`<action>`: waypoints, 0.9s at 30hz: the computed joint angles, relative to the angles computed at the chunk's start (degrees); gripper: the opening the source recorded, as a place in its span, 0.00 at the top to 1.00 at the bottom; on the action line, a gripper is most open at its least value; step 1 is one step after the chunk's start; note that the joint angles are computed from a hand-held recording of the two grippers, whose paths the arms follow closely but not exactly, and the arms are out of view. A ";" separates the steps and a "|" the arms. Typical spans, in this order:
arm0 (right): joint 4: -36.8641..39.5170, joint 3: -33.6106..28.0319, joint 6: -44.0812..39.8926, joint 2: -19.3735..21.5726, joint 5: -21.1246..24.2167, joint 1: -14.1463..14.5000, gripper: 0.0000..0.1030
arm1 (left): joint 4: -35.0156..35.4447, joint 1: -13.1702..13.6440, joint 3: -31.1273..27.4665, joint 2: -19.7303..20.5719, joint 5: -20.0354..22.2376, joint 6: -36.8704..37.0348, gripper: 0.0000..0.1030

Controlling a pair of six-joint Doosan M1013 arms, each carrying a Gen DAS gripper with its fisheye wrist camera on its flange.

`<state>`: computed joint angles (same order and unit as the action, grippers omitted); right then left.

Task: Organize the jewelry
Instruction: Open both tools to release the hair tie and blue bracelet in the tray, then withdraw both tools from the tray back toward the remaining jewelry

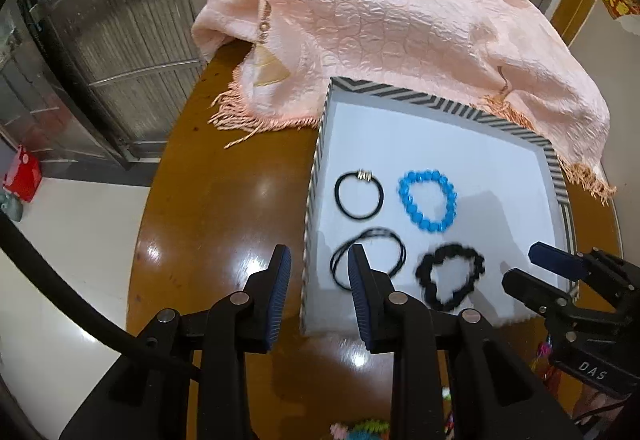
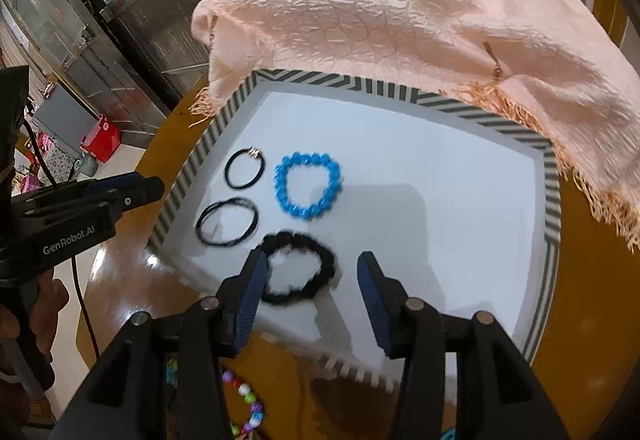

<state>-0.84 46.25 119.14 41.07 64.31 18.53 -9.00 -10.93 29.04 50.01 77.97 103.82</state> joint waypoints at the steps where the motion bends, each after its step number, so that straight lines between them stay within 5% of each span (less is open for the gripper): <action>1: -0.37 0.79 0.35 -0.61 -0.32 0.34 0.49 | -0.01 0.11 1.68 -0.93 -1.03 0.34 0.71; 13: -4.29 7.02 5.47 -5.06 -2.93 3.12 0.44 | -1.27 1.23 17.16 -9.76 -8.43 5.60 0.71; 27: -9.52 11.68 11.71 -8.20 -3.52 6.33 0.42 | -3.27 3.06 24.54 -14.20 -10.88 9.60 0.71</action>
